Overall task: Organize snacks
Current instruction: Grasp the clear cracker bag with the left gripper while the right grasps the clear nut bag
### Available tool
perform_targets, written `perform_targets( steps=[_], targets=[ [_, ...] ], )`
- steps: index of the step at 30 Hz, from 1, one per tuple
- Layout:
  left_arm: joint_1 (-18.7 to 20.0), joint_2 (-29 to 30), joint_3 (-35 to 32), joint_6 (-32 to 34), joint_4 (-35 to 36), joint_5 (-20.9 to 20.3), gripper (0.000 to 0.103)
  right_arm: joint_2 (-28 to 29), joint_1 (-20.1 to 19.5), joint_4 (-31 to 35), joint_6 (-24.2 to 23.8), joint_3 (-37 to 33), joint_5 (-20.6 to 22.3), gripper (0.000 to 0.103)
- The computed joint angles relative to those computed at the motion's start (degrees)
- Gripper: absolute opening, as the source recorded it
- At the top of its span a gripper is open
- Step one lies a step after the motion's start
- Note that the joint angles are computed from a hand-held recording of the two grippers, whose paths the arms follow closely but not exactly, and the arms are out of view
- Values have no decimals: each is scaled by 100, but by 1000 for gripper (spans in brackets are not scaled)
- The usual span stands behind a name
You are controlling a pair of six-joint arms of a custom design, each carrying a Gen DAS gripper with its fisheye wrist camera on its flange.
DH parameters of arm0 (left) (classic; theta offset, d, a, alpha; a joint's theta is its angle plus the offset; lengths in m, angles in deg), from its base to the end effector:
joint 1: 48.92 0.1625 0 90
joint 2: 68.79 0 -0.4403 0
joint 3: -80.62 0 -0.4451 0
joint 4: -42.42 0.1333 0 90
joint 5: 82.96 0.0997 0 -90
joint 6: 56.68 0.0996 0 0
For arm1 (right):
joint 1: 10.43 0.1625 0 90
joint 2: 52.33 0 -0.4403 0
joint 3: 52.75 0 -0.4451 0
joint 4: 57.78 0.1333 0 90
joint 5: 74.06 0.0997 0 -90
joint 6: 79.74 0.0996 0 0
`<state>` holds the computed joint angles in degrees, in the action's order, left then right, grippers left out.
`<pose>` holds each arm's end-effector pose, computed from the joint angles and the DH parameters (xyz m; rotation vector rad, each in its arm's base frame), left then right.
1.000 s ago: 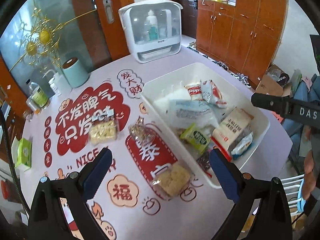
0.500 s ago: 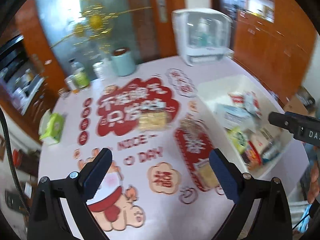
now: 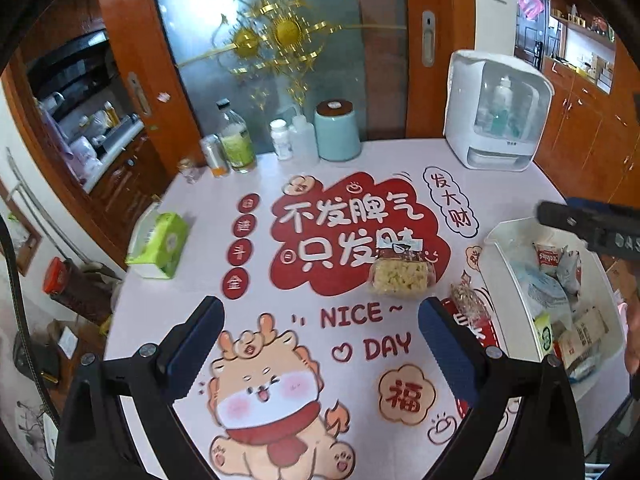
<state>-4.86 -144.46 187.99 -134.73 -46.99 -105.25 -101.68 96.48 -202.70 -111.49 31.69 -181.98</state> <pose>-0.2397 -0.5457 0.2700 -0.1770 1.9967 -0.8980 0.3242 -0.7135 0.1854 1.0672 -2.5448 0.4220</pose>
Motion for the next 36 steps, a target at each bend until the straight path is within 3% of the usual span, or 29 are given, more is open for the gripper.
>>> perform_targets(
  steps=[6,9,13,19,25,28,32,36],
  targets=[
    [760,550,-117,2082,-2286,-436,97,1038,-63,1081,345,-1186,-363,76],
    [1143,893,-315,3192,-3097,-874,97,1197,-139,1299,495,-1248,-574,72],
    [1554,1306,-679,3945,-3355,-1238,97,1290,-167,1124,470,-1160,-870,67],
    [2090,1770,-1188,4655,-3786,-1700,97,1462,-191,842,380,-1269,-1224,67],
    [2525,2183,-1605,5323,-4246,-2628,97,1555,-252,666,421,-1310,-1404,67],
    [2607,2425,-1821,5358,-4027,-2682,99,1550,-277,669,454,-1309,-1395,67],
    [2734,2568,-1961,5275,-4187,-3162,101,1531,-293,624,469,-1277,-1400,67],
    [2655,2826,-2156,5309,-4119,-2913,103,1512,-315,672,498,-1261,-1394,67]
  ],
)
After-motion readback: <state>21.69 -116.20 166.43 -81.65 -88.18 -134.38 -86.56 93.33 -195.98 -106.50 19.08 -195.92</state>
